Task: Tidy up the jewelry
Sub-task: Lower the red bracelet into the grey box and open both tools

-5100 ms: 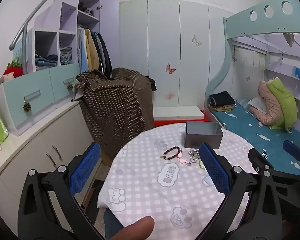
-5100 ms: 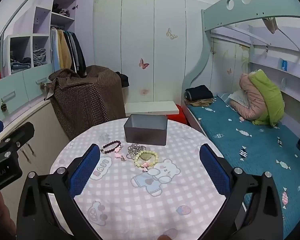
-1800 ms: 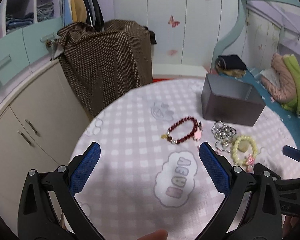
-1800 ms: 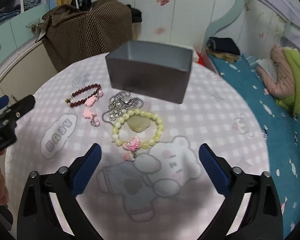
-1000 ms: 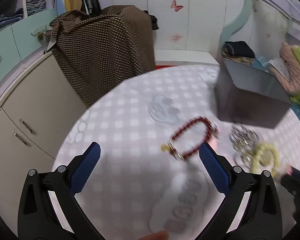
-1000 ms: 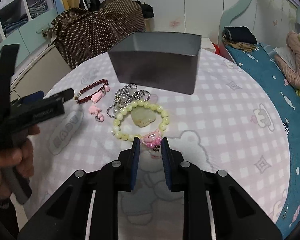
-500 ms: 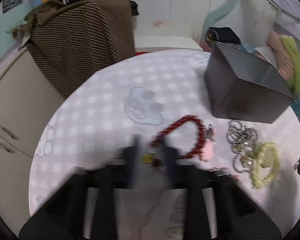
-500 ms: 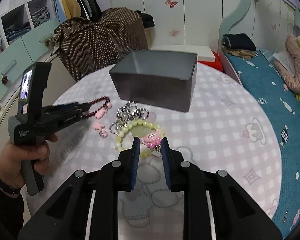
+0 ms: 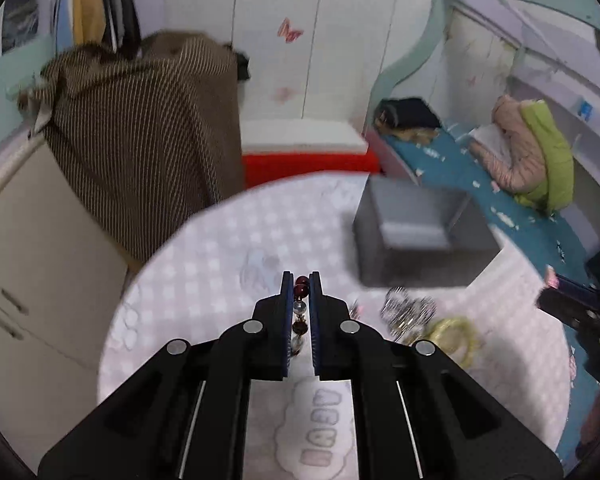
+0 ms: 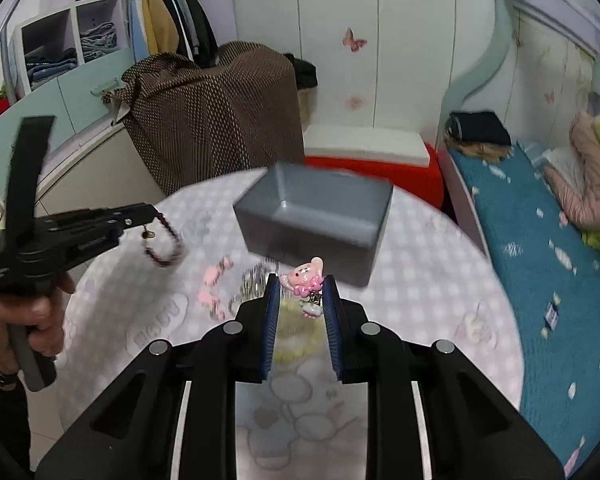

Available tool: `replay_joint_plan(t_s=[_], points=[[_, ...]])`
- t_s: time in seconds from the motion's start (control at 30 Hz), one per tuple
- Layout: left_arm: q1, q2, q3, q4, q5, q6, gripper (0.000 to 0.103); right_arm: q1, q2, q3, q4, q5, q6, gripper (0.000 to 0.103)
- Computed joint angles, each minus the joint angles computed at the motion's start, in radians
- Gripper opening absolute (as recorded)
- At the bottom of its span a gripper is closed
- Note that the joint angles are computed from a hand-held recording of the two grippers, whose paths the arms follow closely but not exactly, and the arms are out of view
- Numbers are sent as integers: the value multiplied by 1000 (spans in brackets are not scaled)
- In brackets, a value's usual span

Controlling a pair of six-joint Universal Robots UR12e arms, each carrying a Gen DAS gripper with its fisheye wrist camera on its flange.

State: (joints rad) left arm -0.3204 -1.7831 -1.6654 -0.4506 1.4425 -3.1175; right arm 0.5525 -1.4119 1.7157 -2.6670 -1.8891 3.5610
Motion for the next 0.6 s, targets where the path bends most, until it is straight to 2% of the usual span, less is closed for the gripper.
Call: replay_joint_plan(t_s=[0.23,0.33,0.43,0.6], points=[[-11,3,64,59,-47,27,7,-23,19,-66,-36,-21,-102,20],[-15,-6,100,69,-96,25,7,-41,32,-97,-32,-12,-124,20],[-23,-28,145,54,-120,34,7,-62,43,-124,-9,13,-133,20],[-38,-83,229,-28,-167,44,8,-99,65,-160,68,67,-115,20]])
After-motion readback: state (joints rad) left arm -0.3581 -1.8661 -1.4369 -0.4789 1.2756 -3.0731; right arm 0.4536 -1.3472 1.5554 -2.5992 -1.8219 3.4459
